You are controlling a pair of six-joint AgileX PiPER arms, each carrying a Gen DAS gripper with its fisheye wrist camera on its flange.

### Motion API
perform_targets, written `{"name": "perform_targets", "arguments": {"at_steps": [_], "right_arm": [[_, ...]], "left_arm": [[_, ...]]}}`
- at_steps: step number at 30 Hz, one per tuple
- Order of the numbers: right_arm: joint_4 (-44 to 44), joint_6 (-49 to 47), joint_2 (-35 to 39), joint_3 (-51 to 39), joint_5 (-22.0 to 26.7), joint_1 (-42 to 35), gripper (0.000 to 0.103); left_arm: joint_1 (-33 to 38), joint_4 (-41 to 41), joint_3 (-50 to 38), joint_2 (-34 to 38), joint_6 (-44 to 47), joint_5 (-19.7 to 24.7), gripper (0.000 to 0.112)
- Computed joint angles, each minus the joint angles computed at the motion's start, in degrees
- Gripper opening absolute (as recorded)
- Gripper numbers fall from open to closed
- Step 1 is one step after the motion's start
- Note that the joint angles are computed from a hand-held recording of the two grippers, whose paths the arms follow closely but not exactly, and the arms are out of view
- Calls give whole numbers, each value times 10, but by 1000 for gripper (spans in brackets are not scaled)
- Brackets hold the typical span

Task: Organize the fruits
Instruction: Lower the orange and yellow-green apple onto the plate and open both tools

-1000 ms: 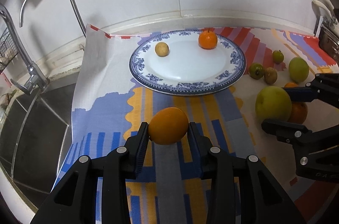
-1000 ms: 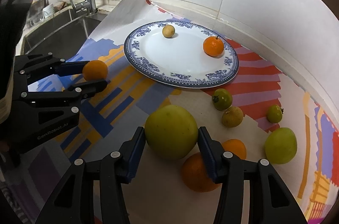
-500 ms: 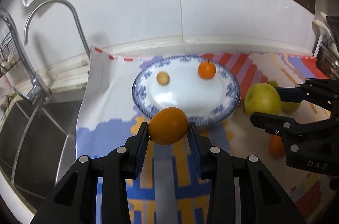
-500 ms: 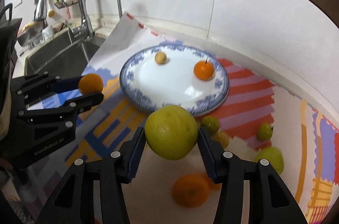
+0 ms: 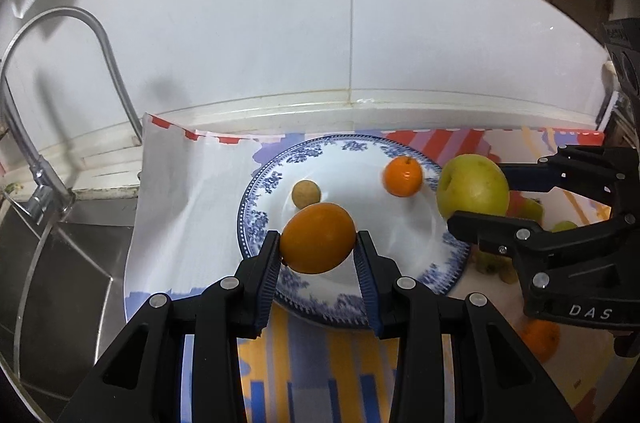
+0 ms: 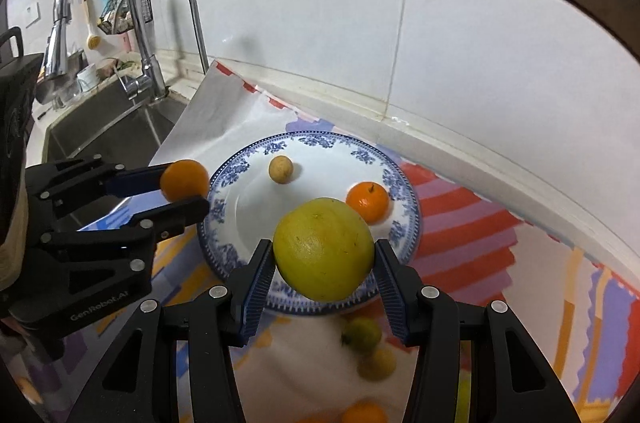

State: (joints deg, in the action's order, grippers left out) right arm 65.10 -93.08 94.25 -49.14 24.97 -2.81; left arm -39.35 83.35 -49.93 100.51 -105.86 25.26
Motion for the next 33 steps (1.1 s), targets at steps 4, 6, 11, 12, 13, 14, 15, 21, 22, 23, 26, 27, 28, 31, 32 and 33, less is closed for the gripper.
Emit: {"name": "perform_targets", "arguments": {"at_steps": [4,6,11,12,13,14,15,21,22,23,26,27,28,31,32,33], "right_arm": [[-65,72,50,-51,0,17,51],[-88,98,70,-68,-5,23,51],[-163,181,122,-117,3,33,51],[-166,184,127,-120,2,35,51],[-171,189,133,-124,0,36,51],[-174,190,136,-126,-1,38,51],[-171,185,138,-127,-4,39,51],[-188,204,157,-140,-7,44,51],[-192,209,159,-142,-6,44,51],[-197,215,163,-145,-5,44,51],[-198,220,166,-148,-1,43,51],[-201,221,167,-150,-1,44,51],[-201,221,167,-150,-2,44,51],[-209,228,166,-151,-2,45,51],[-208,226,166,-151,-2,45,51],[-204,221,166,-150,-2,44,51]], "left_arm": [[29,-17,-29,33,36,-29,37],[42,-36,-41,46,57,-45,37],[72,-109,-75,85,137,-85,37],[74,-117,-79,91,145,-86,37],[76,-119,-83,98,151,-89,37],[77,-124,-87,103,159,-89,37],[77,-129,-90,107,165,-88,37],[86,-174,-107,130,218,-98,37],[86,-182,-111,133,226,-97,37],[88,-183,-112,136,227,-98,37],[89,-168,-112,138,214,-101,37],[90,-168,-112,139,214,-102,37],[91,-168,-112,138,214,-103,37],[90,-161,-109,136,204,-101,39],[86,-142,-106,133,183,-93,42],[82,-126,-103,130,166,-84,48]]}}
